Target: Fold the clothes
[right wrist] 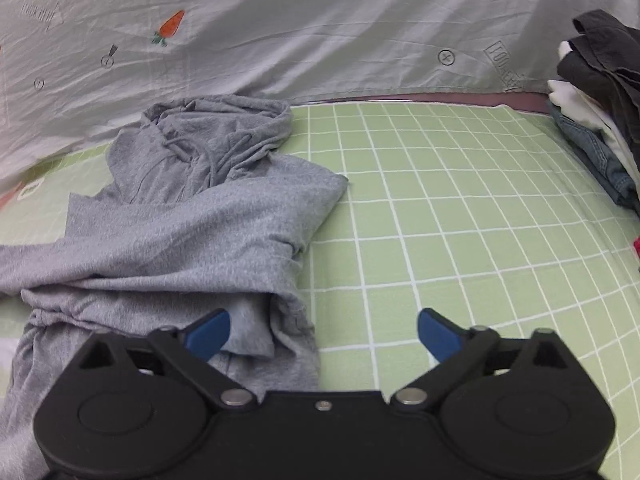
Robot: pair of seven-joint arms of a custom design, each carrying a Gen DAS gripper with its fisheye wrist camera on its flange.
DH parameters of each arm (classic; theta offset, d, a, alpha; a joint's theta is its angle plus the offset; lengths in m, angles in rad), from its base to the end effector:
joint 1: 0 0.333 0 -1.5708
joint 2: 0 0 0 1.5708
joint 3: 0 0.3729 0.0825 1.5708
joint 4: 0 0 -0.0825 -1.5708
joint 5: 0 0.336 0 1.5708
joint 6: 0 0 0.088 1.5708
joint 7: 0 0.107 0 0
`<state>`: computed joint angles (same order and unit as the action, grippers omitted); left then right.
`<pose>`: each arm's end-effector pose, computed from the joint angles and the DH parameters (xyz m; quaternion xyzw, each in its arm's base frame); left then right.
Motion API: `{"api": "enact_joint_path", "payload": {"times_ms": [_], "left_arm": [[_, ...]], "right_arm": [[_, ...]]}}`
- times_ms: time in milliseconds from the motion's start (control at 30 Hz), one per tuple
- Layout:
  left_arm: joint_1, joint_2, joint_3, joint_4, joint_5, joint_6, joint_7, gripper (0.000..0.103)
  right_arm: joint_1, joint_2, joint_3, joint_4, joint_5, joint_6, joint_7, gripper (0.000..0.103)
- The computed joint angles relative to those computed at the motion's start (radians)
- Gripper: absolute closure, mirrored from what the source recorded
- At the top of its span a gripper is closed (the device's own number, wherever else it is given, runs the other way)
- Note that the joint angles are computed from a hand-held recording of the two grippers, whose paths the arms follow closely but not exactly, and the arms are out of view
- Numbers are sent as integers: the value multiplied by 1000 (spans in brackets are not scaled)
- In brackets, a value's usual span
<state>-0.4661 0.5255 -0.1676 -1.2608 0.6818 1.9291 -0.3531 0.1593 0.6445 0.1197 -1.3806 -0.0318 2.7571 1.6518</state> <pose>0.6156 -0.3563 0.5446 -0.9329 0.2125 -0.1960 0.2149 0.7423 0.1833 0.4897 -0.7136 0.6007 -0.1897 0.3064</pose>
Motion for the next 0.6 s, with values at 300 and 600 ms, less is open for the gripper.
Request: {"api": "enact_joint_path", "payload": {"times_ms": [300, 600], "left_arm": [[47, -88, -54, -202, -42, 116, -1, 26], [45, -42, -46, -175, -47, 180, 63, 24]], "right_arm": [[-8, 11, -3, 20, 17, -25, 50, 0], [-1, 18, 13, 57, 29, -102, -31, 0]]}}
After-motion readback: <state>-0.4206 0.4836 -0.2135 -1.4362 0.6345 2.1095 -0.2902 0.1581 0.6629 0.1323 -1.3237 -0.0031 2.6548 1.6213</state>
